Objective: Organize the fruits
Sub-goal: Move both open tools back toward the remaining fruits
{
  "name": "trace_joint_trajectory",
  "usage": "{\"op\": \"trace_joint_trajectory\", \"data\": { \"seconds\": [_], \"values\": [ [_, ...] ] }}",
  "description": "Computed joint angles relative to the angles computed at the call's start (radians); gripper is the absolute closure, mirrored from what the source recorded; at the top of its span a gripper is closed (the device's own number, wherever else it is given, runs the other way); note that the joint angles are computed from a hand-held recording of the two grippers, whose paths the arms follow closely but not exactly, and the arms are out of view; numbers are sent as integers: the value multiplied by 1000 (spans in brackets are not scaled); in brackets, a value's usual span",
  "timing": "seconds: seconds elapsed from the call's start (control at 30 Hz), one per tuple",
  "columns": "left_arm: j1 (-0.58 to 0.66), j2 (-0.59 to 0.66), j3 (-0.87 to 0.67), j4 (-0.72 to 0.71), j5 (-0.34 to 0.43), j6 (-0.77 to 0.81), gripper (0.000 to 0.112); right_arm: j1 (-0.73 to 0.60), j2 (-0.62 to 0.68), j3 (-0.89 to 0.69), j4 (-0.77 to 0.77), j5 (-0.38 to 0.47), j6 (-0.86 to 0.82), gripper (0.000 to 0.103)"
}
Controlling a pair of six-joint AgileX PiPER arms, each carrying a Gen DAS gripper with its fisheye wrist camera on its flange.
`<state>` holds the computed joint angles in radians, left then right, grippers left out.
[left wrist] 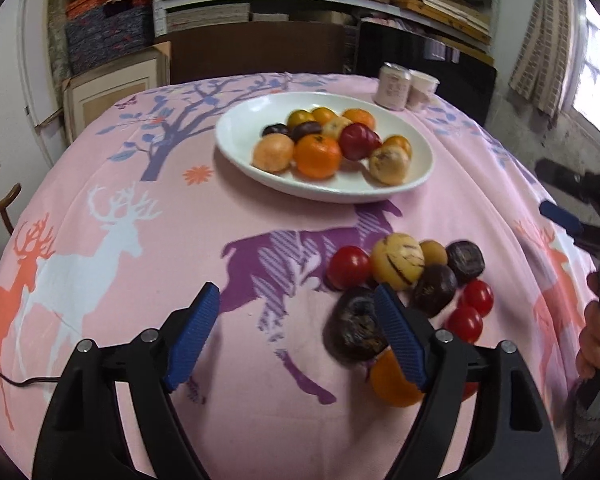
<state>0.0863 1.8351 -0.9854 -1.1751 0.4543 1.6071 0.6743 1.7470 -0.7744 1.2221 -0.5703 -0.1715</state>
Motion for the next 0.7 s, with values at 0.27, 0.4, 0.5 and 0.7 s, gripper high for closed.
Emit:
{"op": "trace_joint_trajectory", "data": {
  "seconds": [0.27,0.4,0.5,0.7],
  "values": [
    [-54,40,-41,131,-32,-123,28,15,15,-39,71,12,-101,9],
    [-59,58,-70,182,-15,-183,26,18,14,-42,75,16,-105,8],
    [-64,68,-85,231,3,-231,26,14,15,-43,80,23,-108,7],
    [-76,55,-53,212,-44,-190,20,11,16,-39,79,29,-102,7]
  ]
}}
